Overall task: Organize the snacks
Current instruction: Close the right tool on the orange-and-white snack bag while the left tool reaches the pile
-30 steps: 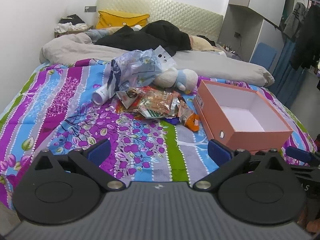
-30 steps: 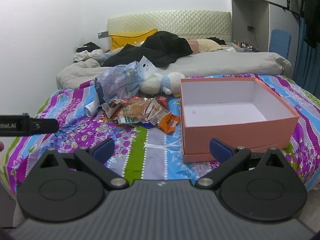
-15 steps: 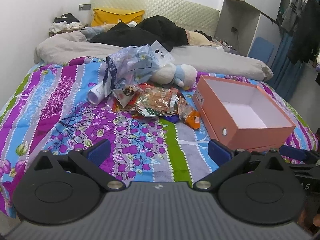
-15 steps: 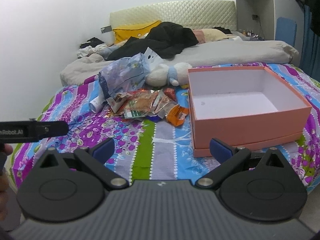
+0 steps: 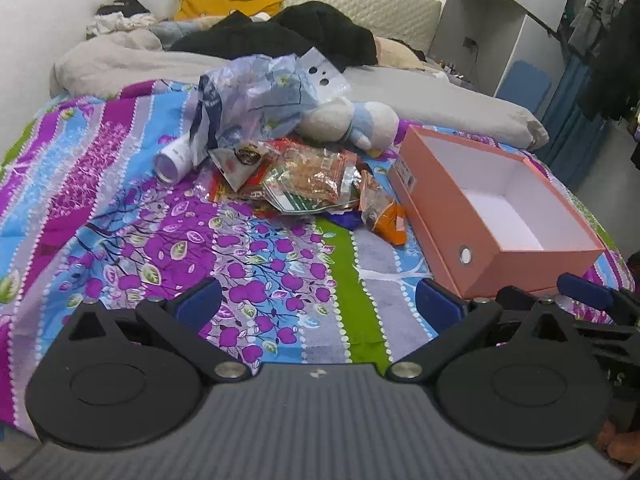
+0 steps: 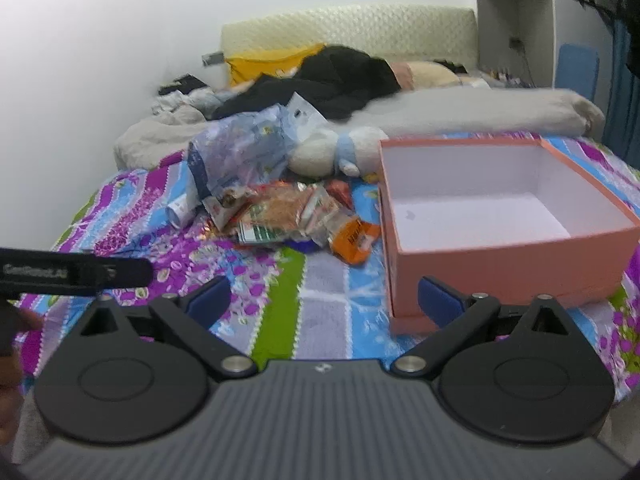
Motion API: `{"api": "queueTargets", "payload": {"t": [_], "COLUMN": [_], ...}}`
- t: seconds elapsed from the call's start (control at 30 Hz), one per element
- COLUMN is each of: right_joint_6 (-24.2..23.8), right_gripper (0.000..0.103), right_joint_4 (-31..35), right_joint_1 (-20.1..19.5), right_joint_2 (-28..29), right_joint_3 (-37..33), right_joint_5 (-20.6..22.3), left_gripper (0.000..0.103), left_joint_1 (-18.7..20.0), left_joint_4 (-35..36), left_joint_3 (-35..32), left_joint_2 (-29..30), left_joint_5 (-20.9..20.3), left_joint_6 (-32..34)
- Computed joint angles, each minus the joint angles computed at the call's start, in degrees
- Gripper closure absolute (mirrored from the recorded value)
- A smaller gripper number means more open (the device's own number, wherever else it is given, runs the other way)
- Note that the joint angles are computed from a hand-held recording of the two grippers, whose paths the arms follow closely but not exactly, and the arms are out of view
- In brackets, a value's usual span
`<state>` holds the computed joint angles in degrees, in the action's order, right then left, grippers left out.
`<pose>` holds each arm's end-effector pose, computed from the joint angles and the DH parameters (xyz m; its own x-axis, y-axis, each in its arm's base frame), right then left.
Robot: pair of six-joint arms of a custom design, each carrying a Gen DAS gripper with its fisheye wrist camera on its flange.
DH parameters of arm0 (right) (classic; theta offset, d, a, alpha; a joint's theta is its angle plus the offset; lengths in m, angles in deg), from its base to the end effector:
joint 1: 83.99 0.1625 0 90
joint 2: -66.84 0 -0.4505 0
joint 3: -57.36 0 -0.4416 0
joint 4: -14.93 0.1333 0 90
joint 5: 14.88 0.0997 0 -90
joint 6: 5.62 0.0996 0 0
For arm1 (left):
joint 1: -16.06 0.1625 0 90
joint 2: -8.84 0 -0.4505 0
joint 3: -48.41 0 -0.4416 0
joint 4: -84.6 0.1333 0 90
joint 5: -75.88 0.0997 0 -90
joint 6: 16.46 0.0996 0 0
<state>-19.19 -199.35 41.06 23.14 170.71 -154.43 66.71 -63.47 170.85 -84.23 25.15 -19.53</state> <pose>0.3857 -0.4497 0.1036 -0.7847 0.0204 0.6195 -0.5314 0.4924 -0.6893 -0.1558 -0.4997 0.3760 -0.8200 0.2191 -0.5287 0.5130 0.6910 -0.5093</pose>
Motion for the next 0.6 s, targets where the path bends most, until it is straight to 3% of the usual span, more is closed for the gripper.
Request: {"api": "queueTargets", "payload": {"t": [0.23, 0.3, 0.33, 0.37, 0.6], "right_joint_6": [-6.59, -8.3, -9.04, -9.43, -14.07], "right_gripper": [0.007, 0.012, 0.019, 0.024, 0.025], "right_joint_4": [-1.04, -0.69, -0.39, 0.07, -0.19], "right_joint_1": [-2.0, -2.83, -3.28, -3.62, -6.36], "right_joint_2": [3.84, 4.72, 5.14, 5.43, 8.87], "right_joint_3": [-3.63, -4.45, -4.89, -5.25, -8.36], "right_joint_5": [1.78, 2.43, 2.63, 2.73, 5.75], "left_gripper": [0.0, 0.0, 0.001, 0.002, 0.022], "left_joint_1": [5.29, 6.56, 7.28, 8.03, 13.0], "left_joint_4": [-5.87, -8.12, -9.08, -9.82, -14.47], "left_joint_3": [-1.75, -2.06, -2.34, -2.75, -6.31], "left_joint_2": [4.68, 5.94, 6.58, 7.35, 12.91], "left_joint_5": [-4.34, -5.08, -5.82, -6.54, -10.67], "left_joint_6": [1.98, 2.86, 3.15, 3.45, 4.57]}}
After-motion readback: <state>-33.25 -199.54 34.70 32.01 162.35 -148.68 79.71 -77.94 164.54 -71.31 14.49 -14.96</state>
